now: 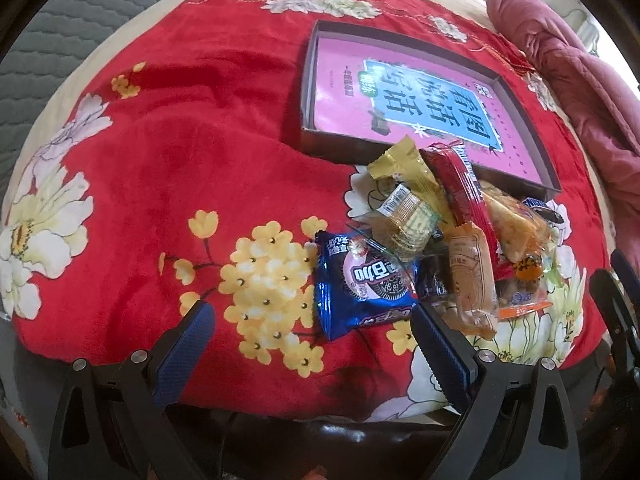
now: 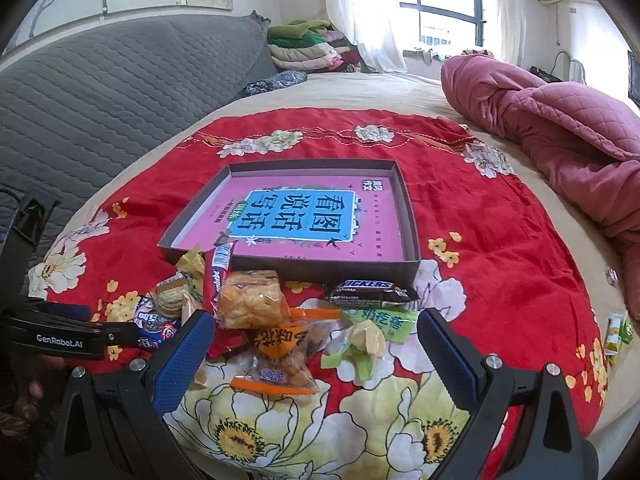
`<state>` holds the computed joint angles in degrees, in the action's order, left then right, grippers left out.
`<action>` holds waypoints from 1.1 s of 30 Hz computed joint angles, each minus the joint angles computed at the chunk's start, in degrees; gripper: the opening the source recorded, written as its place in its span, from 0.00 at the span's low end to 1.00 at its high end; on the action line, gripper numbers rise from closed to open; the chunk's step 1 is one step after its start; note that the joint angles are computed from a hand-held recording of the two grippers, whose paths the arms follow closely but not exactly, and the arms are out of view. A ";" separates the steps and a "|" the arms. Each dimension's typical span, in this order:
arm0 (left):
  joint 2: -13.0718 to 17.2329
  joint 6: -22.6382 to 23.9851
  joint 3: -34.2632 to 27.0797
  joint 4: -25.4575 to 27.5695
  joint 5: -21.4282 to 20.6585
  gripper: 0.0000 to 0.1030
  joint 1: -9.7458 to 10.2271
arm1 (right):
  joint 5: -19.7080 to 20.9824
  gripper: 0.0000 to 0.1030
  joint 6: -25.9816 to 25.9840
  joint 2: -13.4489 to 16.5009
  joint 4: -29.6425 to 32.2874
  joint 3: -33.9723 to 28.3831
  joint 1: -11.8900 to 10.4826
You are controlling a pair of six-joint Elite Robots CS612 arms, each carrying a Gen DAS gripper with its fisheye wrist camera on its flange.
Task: Organize snacks
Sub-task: 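Grasp the clear cracker bag with the right tool while the left tool grasps the blue biscuit packet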
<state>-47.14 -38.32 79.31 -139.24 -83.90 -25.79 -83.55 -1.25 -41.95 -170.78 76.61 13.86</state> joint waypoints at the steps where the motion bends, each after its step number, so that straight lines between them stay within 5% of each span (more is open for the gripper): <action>1: 0.14 0.03 -0.16 0.14 -0.42 0.96 0.07 | 0.24 0.99 -0.07 0.17 0.28 -0.32 0.02; 22: 2.99 0.12 -1.58 -4.09 -7.81 0.94 1.68 | 4.14 0.99 -3.17 4.11 5.13 -6.85 0.81; 27: 3.41 -0.33 -1.40 -6.98 -9.38 0.83 1.88 | 3.51 0.98 -3.27 5.00 6.13 -8.20 0.89; 33: 3.75 -0.02 -1.25 -9.75 -11.27 0.68 2.03 | 4.52 0.87 -4.70 5.94 8.39 -9.66 0.84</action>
<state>-43.40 -38.35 78.05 -148.99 -95.17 -23.76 -79.03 -5.96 -36.01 -162.39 66.95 14.70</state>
